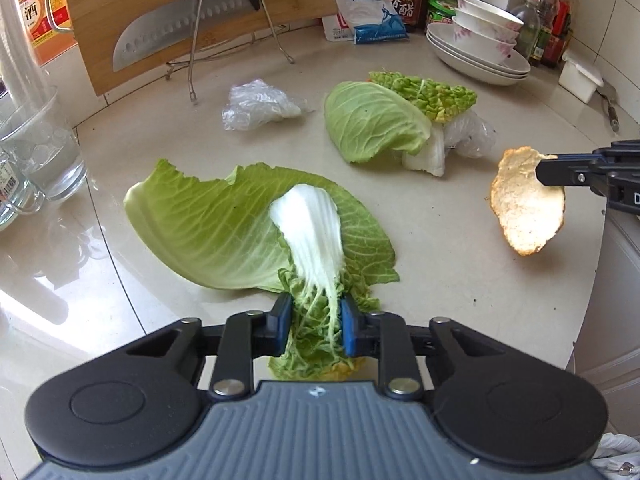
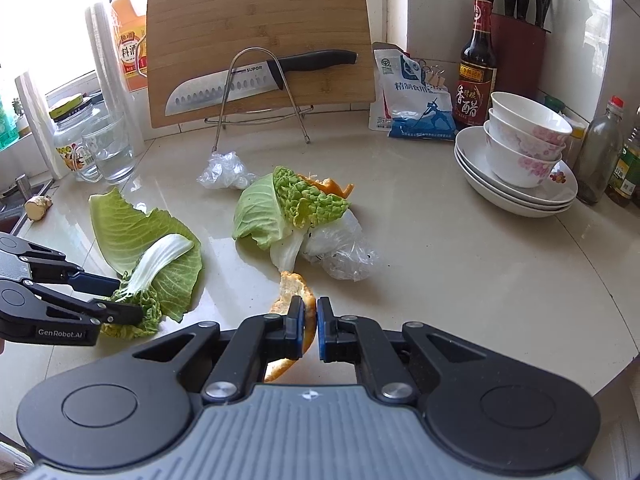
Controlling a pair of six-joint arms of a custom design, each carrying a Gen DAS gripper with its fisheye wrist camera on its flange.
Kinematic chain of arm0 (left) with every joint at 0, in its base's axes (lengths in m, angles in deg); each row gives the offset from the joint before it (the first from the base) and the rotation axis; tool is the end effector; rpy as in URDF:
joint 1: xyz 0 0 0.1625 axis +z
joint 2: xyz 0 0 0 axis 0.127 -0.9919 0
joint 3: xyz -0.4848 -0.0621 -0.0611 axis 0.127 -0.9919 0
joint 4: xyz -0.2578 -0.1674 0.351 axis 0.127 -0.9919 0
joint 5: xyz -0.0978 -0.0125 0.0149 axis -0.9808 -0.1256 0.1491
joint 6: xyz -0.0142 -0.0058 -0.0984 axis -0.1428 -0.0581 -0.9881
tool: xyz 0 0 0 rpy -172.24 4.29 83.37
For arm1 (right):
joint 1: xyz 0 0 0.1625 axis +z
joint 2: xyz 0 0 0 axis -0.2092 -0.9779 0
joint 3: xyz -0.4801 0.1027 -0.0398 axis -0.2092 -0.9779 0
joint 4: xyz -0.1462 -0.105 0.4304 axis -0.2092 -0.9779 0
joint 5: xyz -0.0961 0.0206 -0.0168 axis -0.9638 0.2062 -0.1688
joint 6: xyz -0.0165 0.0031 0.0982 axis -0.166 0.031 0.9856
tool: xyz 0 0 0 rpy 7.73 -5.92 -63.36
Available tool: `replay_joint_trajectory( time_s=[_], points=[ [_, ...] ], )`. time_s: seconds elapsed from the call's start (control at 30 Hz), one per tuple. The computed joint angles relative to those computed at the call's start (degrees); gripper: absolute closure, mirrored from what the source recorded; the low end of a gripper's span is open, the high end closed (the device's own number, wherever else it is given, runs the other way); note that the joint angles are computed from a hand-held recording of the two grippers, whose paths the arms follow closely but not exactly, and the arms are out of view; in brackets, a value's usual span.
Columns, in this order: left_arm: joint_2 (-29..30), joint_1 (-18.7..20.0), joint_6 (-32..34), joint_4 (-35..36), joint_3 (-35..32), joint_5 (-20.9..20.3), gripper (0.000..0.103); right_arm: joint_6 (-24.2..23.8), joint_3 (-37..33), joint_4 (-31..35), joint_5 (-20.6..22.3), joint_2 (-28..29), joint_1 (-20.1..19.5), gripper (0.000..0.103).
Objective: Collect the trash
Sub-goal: 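Grasp the cabbage leaf with the left tool and lift it, then carry the peel and cabbage leaf over the white bucket and release both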
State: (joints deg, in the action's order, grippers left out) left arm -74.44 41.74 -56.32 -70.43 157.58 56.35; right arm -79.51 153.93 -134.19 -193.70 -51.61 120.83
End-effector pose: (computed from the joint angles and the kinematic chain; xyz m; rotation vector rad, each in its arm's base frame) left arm -0.2726 -0.6470 0.3250 0.0262 2.2179 -0.7638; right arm 0.3798 -0.7788 0.2606 1.3213 -2.4629 0.4730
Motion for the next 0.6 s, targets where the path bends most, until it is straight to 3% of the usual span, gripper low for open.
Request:
replay_joint_trajectory(
  time_s=[0.33, 0.6],
  points=[
    [-2.14, -2.94, 6.94, 3.46, -2.85, -0.98, 0.082, -0.57, 0.60, 1.28, 0.72, -1.71, 0.02, 0.094],
    [-0.38, -3.89, 17.83, -4.59, -3.74, -3.37, 0.082, -0.03, 3.63, -1.34, -0.50, -4.61, -0.24, 0.095]
  ],
)
